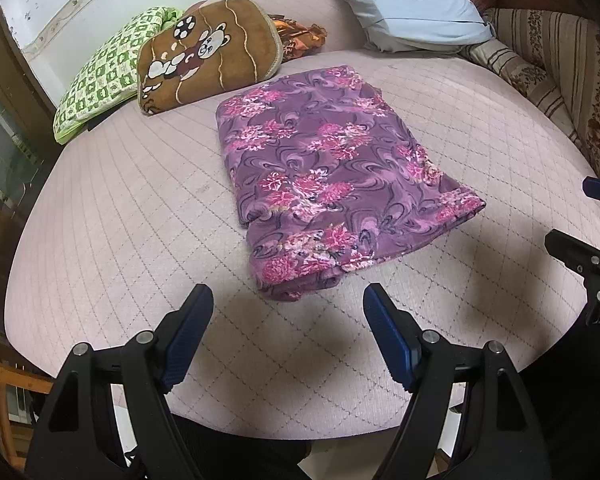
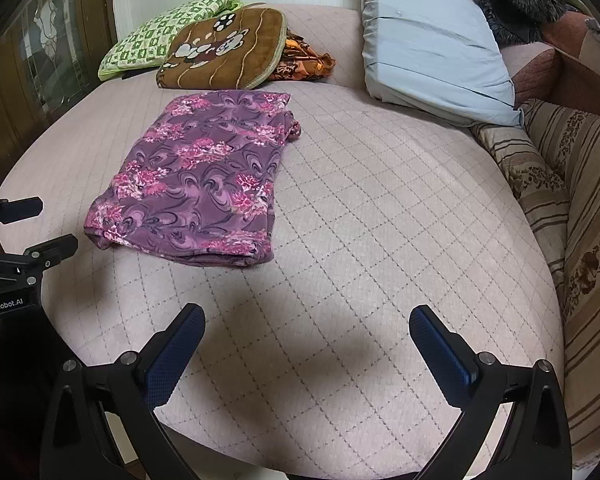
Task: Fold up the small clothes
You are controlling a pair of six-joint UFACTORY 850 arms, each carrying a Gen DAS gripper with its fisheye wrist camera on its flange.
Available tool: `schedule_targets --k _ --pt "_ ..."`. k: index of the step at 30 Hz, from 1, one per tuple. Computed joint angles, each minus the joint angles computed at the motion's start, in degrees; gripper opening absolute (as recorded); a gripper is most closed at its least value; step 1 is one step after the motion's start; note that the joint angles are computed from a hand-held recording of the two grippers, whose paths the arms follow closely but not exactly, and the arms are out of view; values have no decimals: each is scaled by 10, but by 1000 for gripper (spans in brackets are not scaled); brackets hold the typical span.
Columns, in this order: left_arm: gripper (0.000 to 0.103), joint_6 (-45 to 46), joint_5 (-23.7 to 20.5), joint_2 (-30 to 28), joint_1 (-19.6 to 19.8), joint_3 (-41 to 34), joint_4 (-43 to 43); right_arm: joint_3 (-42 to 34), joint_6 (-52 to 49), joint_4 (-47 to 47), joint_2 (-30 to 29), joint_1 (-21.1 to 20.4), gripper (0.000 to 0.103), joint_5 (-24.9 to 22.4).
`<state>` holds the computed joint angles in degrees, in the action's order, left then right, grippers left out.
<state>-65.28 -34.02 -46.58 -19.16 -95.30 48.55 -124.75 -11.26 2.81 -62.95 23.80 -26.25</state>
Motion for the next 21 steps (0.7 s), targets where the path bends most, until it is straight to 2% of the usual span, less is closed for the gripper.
schedule_targets --k 16,19,21 --pt "78 2 -15 -3 -4 -14 2 1 -6 10 0 0 103 7" --pt "78 6 -24 -11 -2 -27 -4 -29 9 9 -19 -6 103 -6" --pt "78 11 -33 -18 0 -39 -8 -76 32 4 -47 -12 103 -32"
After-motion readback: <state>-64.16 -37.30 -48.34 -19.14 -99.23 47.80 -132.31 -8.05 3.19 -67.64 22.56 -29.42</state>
